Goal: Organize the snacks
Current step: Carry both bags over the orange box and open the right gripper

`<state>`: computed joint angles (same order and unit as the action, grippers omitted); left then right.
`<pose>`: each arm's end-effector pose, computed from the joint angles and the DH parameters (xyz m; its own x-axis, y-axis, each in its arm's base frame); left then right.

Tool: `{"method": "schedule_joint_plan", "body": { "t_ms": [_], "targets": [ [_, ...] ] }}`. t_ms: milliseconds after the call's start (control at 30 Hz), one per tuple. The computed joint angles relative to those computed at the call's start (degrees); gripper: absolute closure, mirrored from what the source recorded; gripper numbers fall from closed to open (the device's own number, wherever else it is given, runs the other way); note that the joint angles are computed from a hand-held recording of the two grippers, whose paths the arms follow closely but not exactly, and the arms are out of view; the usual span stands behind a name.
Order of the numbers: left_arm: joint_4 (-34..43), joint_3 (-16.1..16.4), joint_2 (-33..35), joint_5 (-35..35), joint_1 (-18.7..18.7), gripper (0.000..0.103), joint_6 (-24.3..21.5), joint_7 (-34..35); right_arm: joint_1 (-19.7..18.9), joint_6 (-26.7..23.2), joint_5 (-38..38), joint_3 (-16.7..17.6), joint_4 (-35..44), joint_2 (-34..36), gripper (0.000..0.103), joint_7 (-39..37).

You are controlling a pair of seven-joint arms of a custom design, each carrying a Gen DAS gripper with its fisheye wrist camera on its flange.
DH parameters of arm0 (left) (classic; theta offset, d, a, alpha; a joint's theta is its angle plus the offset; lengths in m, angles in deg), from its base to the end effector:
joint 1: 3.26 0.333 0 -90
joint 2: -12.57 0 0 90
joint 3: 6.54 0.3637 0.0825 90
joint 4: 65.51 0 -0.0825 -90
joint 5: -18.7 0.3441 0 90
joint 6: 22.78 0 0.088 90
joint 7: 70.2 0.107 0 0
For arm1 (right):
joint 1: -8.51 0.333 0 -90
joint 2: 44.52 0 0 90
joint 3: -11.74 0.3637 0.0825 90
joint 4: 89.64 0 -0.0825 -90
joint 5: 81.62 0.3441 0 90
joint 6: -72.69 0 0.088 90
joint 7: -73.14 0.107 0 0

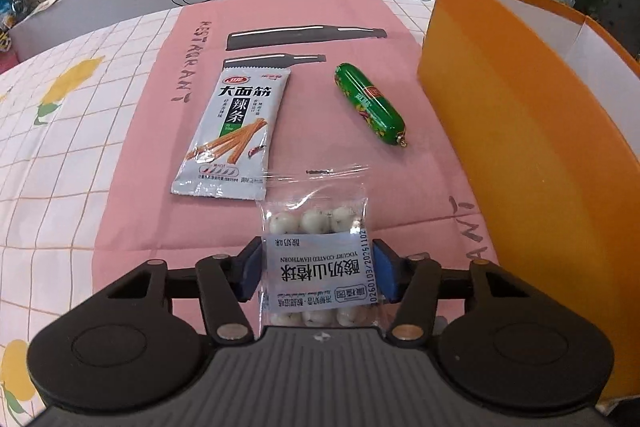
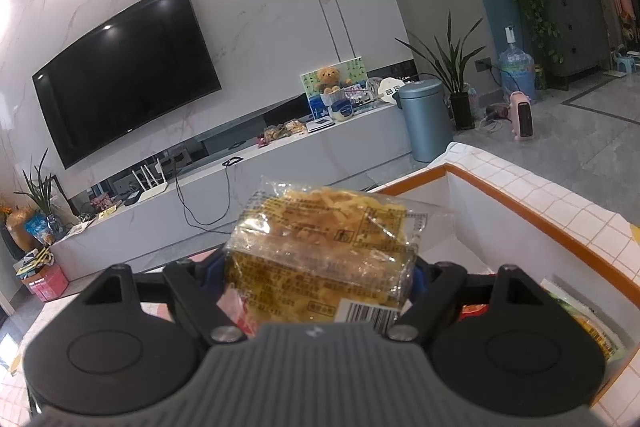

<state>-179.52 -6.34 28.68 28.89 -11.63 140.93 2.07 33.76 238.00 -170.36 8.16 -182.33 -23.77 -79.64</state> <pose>0.6206 -0.0990 0.4598 0.0000 -0.9994 0.0351 -0.8301 -0.0196 -0.5573 0.5987 0.3080 0.5329 -0.0477 -0.9433 -0.3286 -0.3905 0.3204 -0.8631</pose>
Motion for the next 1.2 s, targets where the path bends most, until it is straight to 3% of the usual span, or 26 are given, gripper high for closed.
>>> {"method": "schedule_joint_plan", "body": {
  "t_ms": [267, 400, 633, 767, 867, 1033, 1100, 1167, 1200],
  "targets": [
    [-3.01, -0.39, -3.59, -0.24, 0.47, 0.040, 1.79, -0.77, -0.14, 1.00, -2.04, 0.12, -0.44, -0.93, 0.023, 1.29],
    [-5.57, 0.39, -6.36, 1.33, 0.44, 0.040, 6.12, -3.99, -0.89, 1.58, -3.95, 0.89, -1.70, -2.27, 0.023, 2.35],
    [-8.78, -1.54, -11.41, -1.00, 2.94, 0.040, 11.12, -4.96, -3.28, 2.99, -7.27, 2.34, -4.74, -5.96, 0.023, 3.78],
    [-9.25, -4.69, -13.51, -7.01, 4.79, 0.040, 12.50, 0.03, -5.47, 5.13, -5.92, 3.02, -6.68, -8.17, 0.023, -0.56],
    [-8.35, -7.56, -14.07, -16.53, 5.54, 0.040, 12.78, 8.41, -7.00, 6.95, -7.38, 3.18, -7.30, -9.38, 0.023, -2.61],
    [-5.81, -9.22, -13.36, -24.43, 4.54, 0.040, 12.83, 14.69, -9.72, 9.55, 1.71, 3.02, -8.77, -9.90, 0.023, -17.75],
    [-4.63, -9.66, -12.76, -26.51, 4.14, 0.040, 12.66, 16.46, -11.58, 11.28, 13.87, 3.56, -9.68, -9.15, 0.023, -30.45],
    [-3.51, -10.59, -12.08, -29.76, 4.14, 0.040, 12.80, 19.72, -14.21, 8.74, 29.05, 7.15, -10.31, -8.45, 0.023, -47.87],
    [-2.89, -11.27, -11.70, -31.65, 4.23, 0.040, 12.88, 22.06, -15.03, 7.88, 33.03, 8.31, -9.81, -7.79, 0.023, -53.58]
  ]
}}
